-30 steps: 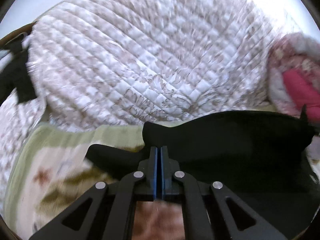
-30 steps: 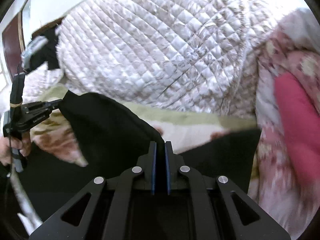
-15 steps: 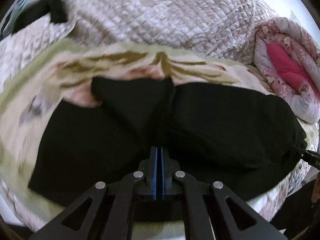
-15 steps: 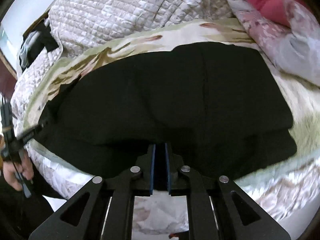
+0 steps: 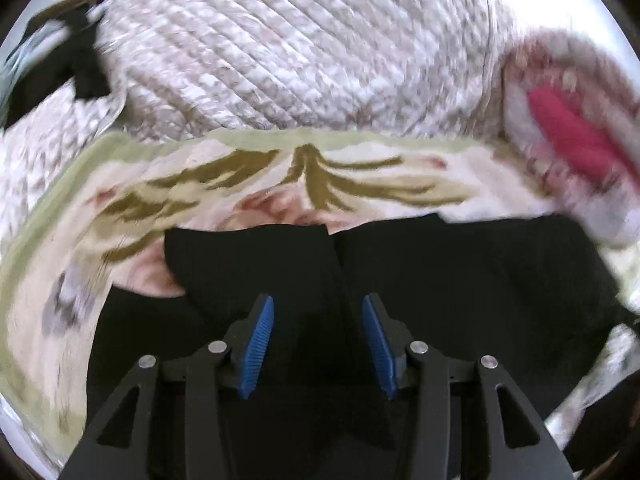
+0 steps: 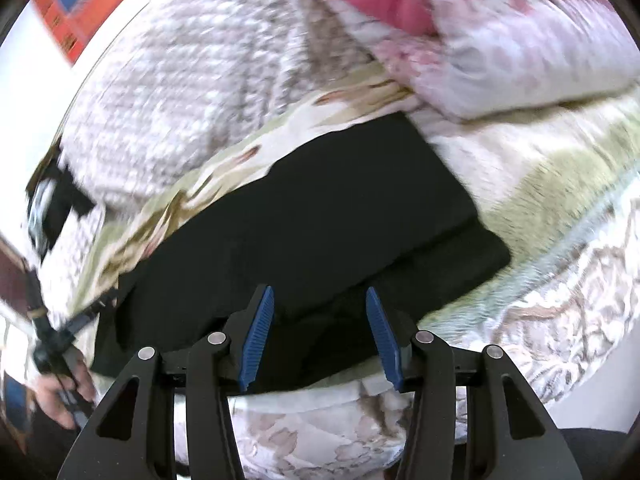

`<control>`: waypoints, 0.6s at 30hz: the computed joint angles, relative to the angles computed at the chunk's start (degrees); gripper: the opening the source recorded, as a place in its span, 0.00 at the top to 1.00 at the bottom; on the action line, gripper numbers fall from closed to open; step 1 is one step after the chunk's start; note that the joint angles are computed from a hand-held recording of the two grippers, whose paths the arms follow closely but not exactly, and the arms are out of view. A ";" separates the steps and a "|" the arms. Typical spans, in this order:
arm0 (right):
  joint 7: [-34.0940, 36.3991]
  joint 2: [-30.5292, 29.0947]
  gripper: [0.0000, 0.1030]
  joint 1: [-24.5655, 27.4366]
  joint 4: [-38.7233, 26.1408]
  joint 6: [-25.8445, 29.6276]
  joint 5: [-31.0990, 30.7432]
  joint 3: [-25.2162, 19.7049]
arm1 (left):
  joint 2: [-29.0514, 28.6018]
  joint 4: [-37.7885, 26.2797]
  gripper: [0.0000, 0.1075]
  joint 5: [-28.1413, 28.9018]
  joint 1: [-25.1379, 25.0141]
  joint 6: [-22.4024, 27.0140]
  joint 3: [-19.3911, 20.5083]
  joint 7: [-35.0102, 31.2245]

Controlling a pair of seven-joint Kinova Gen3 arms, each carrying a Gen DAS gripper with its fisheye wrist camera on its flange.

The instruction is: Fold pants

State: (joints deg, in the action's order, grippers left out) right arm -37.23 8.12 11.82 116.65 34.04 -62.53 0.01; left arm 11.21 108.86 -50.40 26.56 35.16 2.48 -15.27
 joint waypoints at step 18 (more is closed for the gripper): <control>-4.57 4.40 0.51 2.43 -2.98 -2.04 -5.36 -1.35 | -3.69 9.23 0.94 -11.69 4.81 1.80 -5.05 25.19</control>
State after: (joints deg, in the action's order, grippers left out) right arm -41.81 12.52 14.25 113.66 32.00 -67.90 -1.34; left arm 7.53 118.09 -62.09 31.37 36.96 -2.58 9.92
